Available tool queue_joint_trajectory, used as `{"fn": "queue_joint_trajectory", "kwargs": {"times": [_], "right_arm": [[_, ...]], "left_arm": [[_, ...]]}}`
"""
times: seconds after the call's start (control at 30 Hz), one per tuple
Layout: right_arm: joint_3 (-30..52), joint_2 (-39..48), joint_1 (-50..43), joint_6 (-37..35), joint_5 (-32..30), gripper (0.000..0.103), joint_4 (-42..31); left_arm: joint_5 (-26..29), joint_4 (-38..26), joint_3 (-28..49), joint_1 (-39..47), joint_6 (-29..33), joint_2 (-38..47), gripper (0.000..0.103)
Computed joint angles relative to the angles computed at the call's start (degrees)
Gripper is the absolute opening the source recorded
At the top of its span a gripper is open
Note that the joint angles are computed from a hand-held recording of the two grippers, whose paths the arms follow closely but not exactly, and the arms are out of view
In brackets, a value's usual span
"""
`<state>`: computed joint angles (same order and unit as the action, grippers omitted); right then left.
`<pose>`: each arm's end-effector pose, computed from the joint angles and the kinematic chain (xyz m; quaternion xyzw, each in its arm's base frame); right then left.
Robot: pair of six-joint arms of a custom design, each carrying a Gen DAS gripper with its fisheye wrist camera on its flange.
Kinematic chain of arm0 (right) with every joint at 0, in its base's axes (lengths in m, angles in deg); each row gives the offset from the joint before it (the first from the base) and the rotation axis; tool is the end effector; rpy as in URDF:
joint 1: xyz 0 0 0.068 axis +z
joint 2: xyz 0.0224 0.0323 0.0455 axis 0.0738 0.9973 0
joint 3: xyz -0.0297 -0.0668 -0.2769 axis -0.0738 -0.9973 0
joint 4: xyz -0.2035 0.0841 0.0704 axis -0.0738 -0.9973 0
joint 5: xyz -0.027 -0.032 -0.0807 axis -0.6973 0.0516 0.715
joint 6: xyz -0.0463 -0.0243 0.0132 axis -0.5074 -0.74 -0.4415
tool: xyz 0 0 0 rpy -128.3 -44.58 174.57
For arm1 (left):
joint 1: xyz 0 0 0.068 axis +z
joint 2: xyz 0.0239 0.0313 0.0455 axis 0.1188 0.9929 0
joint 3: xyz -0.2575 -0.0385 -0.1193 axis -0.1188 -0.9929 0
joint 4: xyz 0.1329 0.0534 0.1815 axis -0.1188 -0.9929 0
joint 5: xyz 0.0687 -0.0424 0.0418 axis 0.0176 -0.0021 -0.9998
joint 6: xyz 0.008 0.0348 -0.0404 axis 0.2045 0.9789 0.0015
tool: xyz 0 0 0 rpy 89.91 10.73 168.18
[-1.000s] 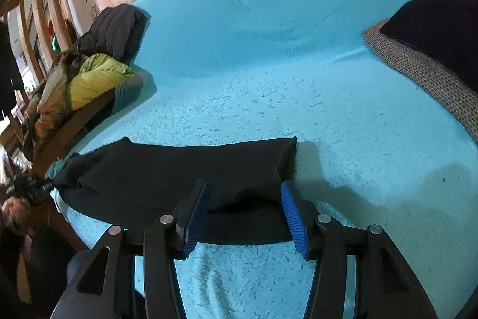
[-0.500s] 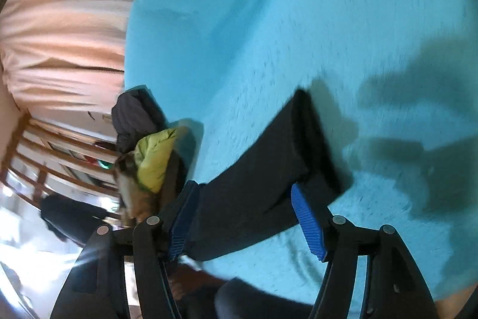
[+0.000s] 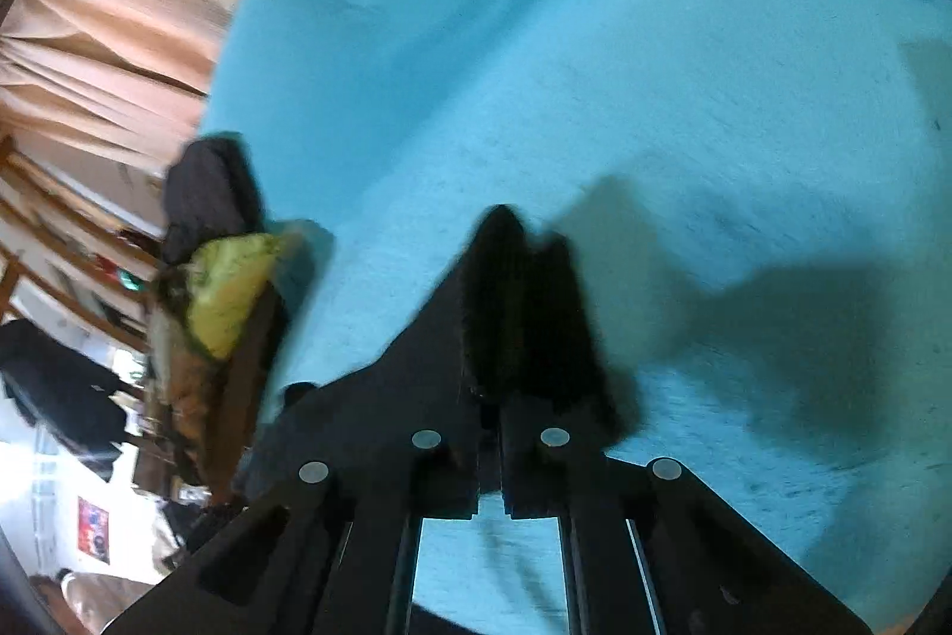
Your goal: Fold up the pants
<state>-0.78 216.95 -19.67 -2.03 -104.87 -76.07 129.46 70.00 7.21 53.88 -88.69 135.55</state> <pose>0.3425 -0.1202 0.0474 0.0971 0.8750 0.4028 0.2505 0.1776 0.1542 0.0797 -0.3193 0.8358 -0.2562 0.3658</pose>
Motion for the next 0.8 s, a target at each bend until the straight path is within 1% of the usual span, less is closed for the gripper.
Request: {"fn": "queue_joint_trajectory", "kwargs": {"times": [0.03, 0.07, 0.13, 0.27, 0.3, 0.33, 0.4, 0.47, 0.53, 0.57, 0.6, 0.63, 0.7, 0.77, 0.8], "right_arm": [[1.7, 1.7, 0.0, 0.1, 1.1, 0.003, -1.9], [2.1, 3.1, -0.3, 0.8, 0.6, 0.003, -1.9], [-0.1, 1.8, -0.3, 0.9, 0.9, 0.003, 0.6], [-0.8, -0.1, 0.2, 0.7, 1.2, 0.003, 0.3], [-1.1, -0.3, 0.3, 0.8, 1.2, 0.003, 0.6], [-1.8, -0.5, 0.4, 0.7, 1.7, 0.003, 1.4], [-1.5, 0.8, 0.3, 0.0, 2.4, 0.003, 1.5], [-1.9, 1.6, -0.1, 0.6, 1.7, 0.002, 3.4], [-1.9, 1.6, -0.3, 0.4, 1.4, 0.002, 3.3], [-1.7, 1.6, -0.5, 0.1, 1.2, 0.003, 2.7], [-1.5, 1.4, -0.6, -0.2, 1.3, 0.005, 2.0], [-2.4, 0.1, -0.7, -0.1, 2.4, 0.008, 2.7], [-7.4, -3.1, -0.5, 2.1, 6.8, 0.020, 10.7], [-15.5, -9.5, 0.6, 3.8, 15.1, 0.021, 22.7], [-18.7, -12.1, 1.7, 3.8, 17.5, 0.021, 27.3]], "left_arm": [[-0.6, -2.0, 1.7, -0.4, 0.1, 2.5, 0.003], [-0.4, -1.7, 2.1, -0.3, 0.5, 4.5, 0.003], [0.0, -1.8, 2.0, 0.1, 0.9, 4.0, 0.003], [-2.9, -1.8, 1.9, -1.7, 1.4, 2.8, 0.004], [-3.0, -1.4, 1.8, -1.8, 1.4, 2.8, 0.004], [-3.2, -0.8, 1.5, -2.1, 0.9, 2.8, 0.006], [-2.4, -1.1, 2.1, -1.7, 0.8, 3.7, 0.007], [-1.5, -2.3, 3.0, -1.1, 2.7, 4.1, 0.007], [-3.1, -3.5, 3.2, -1.8, 5.2, 2.7, 0.010], [-4.4, -3.4, 2.8, -2.3, 6.2, 1.5, 0.012], [-7.2, -1.9, 1.5, -2.6, 6.7, -0.7, 0.021], [-11.5, 0.7, -0.6, -3.0, 6.2, -3.5, 0.030], [-19.2, 7.8, -5.5, -3.1, 4.6, -8.8, 0.038], [-25.8, 14.0, -10.3, -3.4, 2.4, -15.1, 0.046], [-27.3, 16.6, -12.0, -4.1, 1.5, -18.2, 0.053]]}}
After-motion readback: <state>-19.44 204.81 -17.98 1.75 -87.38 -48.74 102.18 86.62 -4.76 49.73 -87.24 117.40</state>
